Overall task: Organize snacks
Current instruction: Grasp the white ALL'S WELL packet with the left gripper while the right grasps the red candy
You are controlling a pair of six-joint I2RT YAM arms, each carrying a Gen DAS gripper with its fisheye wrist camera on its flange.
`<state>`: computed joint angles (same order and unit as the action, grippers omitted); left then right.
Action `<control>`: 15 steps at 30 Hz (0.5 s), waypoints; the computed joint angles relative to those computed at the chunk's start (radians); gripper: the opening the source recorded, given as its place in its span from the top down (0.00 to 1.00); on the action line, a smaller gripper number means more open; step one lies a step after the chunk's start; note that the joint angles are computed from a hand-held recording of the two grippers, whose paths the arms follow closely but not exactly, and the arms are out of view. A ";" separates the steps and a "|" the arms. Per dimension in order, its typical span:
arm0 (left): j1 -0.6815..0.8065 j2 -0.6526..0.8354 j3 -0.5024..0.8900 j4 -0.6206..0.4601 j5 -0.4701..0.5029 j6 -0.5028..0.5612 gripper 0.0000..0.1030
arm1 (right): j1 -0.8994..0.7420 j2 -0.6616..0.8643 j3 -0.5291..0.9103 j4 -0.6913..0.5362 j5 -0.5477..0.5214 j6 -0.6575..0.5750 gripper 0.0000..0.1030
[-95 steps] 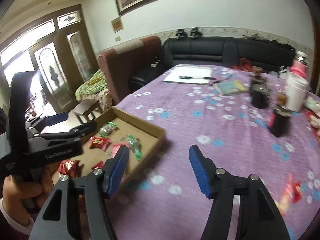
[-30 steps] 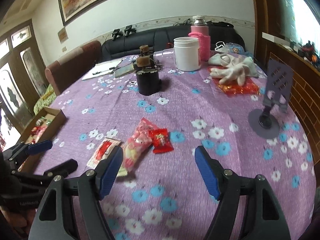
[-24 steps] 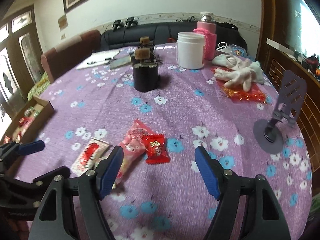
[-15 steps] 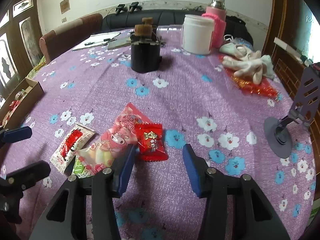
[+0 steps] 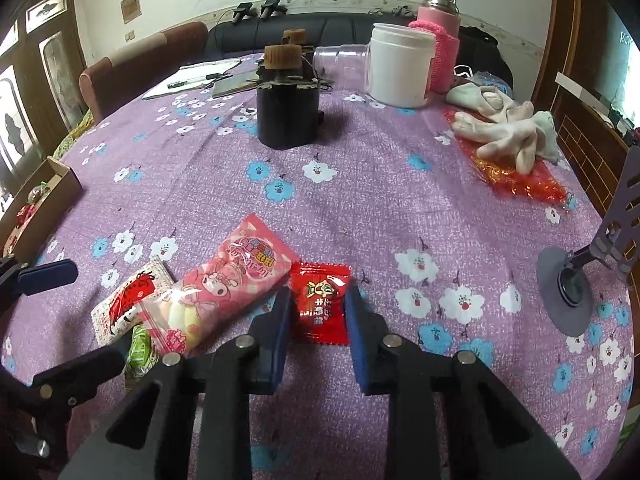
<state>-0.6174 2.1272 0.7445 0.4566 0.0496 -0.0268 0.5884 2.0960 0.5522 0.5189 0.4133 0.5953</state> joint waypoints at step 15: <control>0.038 0.087 0.118 -0.065 0.007 0.058 0.18 | 0.066 -0.165 -0.192 0.109 0.041 0.099 0.76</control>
